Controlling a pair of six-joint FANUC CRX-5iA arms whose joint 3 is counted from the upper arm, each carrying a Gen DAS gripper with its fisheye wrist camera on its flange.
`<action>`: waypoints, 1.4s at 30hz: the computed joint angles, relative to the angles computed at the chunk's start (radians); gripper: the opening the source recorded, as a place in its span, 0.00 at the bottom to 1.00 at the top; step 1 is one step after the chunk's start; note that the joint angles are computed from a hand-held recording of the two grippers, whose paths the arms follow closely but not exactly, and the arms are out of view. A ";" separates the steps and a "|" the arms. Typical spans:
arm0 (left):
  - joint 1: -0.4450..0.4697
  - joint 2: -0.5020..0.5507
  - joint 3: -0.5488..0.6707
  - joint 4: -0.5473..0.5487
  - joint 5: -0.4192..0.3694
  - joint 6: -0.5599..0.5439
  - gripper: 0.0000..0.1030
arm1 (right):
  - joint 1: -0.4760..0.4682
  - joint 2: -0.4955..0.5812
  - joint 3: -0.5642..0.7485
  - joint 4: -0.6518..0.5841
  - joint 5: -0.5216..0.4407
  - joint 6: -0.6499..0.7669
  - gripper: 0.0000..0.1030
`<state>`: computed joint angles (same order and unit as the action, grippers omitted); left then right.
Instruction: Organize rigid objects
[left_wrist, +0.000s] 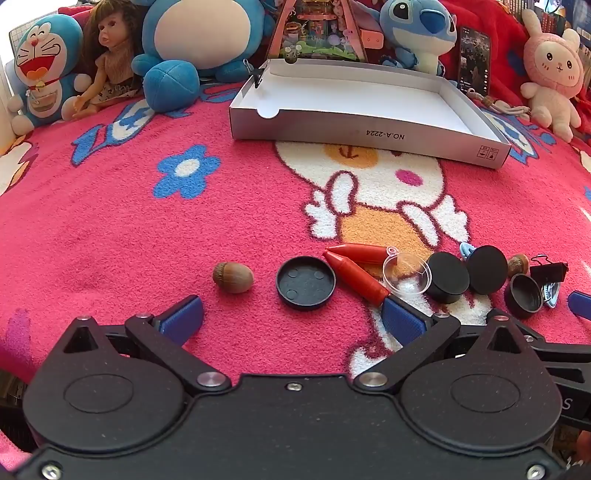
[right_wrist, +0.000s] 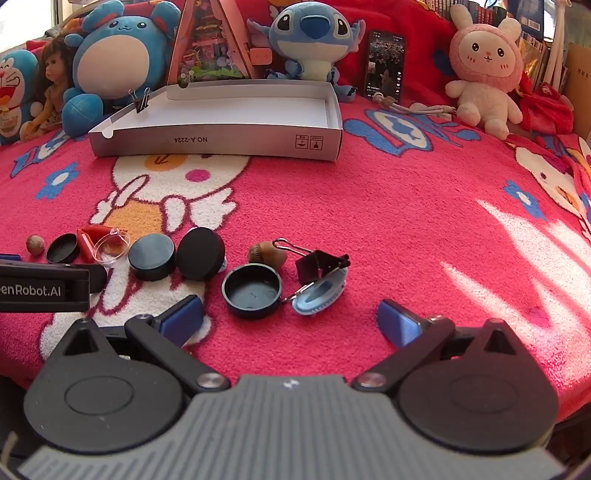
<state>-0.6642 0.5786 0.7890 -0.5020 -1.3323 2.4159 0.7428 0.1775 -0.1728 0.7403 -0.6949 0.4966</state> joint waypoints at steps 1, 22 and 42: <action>0.000 0.000 0.000 0.000 0.000 0.000 1.00 | 0.000 0.000 0.000 0.000 0.000 0.000 1.00; -0.006 -0.006 -0.010 -0.008 0.000 0.010 1.00 | 0.001 0.001 0.002 0.000 -0.002 0.000 1.00; -0.003 -0.003 -0.007 -0.008 0.001 0.008 1.00 | 0.002 0.004 0.012 -0.016 -0.011 0.005 1.00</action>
